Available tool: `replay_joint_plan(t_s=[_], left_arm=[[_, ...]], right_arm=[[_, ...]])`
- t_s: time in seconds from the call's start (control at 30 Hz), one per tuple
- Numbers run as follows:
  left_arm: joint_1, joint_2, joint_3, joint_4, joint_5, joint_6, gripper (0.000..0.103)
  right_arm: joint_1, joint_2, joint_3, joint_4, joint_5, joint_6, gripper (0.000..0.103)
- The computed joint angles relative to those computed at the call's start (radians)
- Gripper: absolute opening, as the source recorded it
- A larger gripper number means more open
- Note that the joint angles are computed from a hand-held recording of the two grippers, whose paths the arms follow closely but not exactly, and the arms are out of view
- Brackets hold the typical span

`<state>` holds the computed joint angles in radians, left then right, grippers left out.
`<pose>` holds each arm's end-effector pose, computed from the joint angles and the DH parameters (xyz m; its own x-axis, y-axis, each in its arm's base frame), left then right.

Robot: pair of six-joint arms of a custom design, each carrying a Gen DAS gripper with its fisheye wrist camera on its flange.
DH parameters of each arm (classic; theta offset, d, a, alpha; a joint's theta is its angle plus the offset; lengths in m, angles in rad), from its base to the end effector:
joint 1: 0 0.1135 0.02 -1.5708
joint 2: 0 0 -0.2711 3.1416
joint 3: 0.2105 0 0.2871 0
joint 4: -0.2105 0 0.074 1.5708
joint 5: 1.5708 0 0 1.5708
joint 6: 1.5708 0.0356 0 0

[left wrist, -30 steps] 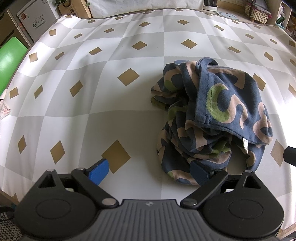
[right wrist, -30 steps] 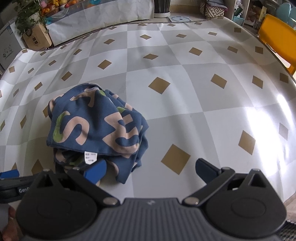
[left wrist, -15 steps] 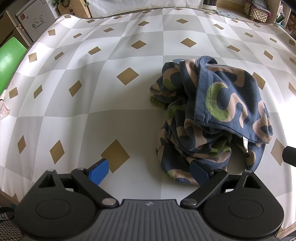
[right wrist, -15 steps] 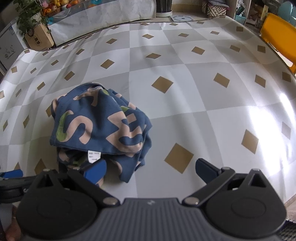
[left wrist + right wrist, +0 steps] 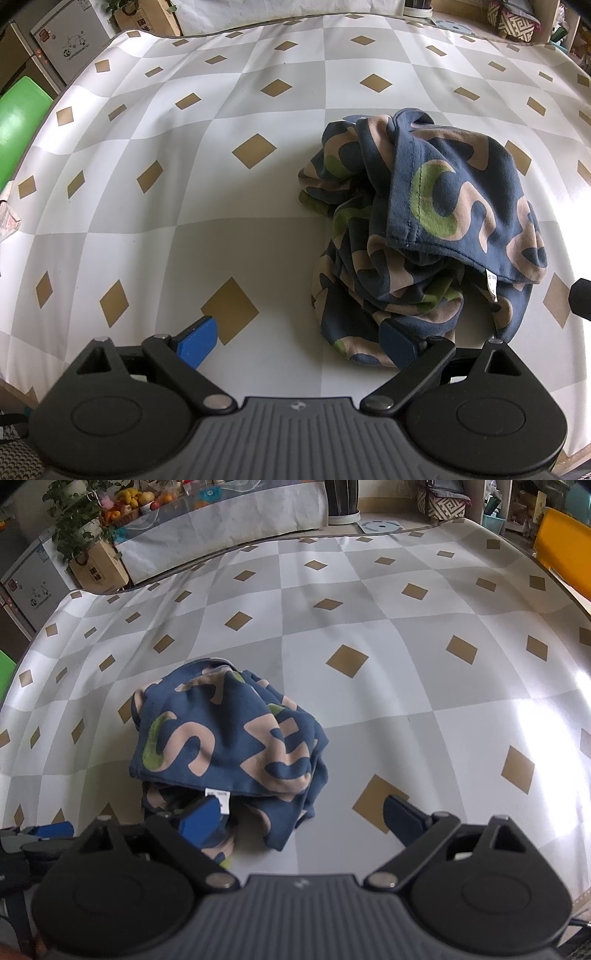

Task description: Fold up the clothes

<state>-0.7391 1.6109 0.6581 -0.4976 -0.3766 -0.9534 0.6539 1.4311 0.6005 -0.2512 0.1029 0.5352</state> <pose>0.1975 -0.1623 0.0840 -0.9089 -0.1975 -0.3672 -0.2545 0.9604 0.1134 0.2144 0.1597 0.1185 -0.8918 -0.0443 -0.4503 -0.1301 0.9782 0.1616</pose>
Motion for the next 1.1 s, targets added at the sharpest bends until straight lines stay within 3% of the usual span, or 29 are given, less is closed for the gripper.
replay_joint_plan(t_s=[0.27,0.33,0.67,0.9,1.1], left_arm=[[-0.002,0.005,0.0,0.002,-0.002,0.0,0.095],[-0.003,0.007,0.002,0.001,-0.003,0.0,0.095],[-0.007,0.022,0.012,-0.001,-0.007,-0.001,0.095],[-0.012,0.03,0.018,-0.003,-0.009,-0.002,0.094],[-0.021,0.032,0.023,0.001,-0.018,0.002,0.095]], right_arm=[[-0.001,-0.02,-0.013,0.014,0.019,0.008,0.088],[0.0,-0.024,-0.016,0.015,0.028,0.01,0.081],[0.002,-0.032,-0.021,0.014,0.054,0.017,0.064],[0.0,-0.03,-0.026,0.02,0.081,0.031,0.043],[0.015,-0.042,-0.035,0.037,0.129,0.027,0.018]])
